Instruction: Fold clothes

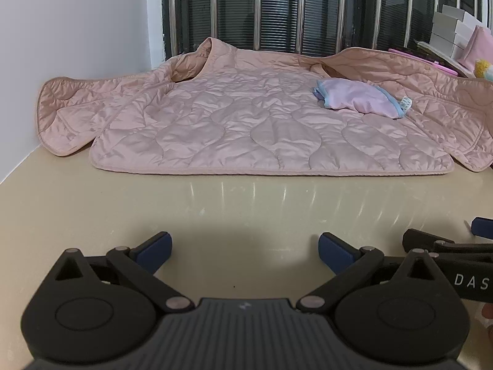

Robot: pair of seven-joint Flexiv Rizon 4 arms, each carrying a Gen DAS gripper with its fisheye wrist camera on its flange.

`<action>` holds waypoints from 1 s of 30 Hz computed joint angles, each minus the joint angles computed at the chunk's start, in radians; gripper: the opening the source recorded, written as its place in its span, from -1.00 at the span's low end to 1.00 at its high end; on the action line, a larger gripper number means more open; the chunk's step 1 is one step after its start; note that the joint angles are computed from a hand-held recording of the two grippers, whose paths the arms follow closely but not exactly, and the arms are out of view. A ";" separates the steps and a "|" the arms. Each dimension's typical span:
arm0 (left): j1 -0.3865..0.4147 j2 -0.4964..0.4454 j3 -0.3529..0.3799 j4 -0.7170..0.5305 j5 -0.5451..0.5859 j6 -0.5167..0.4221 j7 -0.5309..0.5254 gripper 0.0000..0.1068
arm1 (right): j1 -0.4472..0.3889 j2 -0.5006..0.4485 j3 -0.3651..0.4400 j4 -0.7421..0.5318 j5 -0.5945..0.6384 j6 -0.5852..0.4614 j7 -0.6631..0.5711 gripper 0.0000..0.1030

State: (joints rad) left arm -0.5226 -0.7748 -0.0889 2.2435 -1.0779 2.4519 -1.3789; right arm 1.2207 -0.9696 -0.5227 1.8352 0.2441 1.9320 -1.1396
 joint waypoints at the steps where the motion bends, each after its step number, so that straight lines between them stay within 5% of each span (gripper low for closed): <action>1: 0.000 0.000 0.000 -0.001 0.000 0.000 0.001 0.92 | 0.000 0.000 0.000 0.000 0.000 0.000 0.000 1.00; 30: 0.003 -0.001 0.002 -0.003 0.008 -0.004 0.001 0.92 | -0.001 -0.001 0.001 -0.001 0.002 0.000 -0.001 1.00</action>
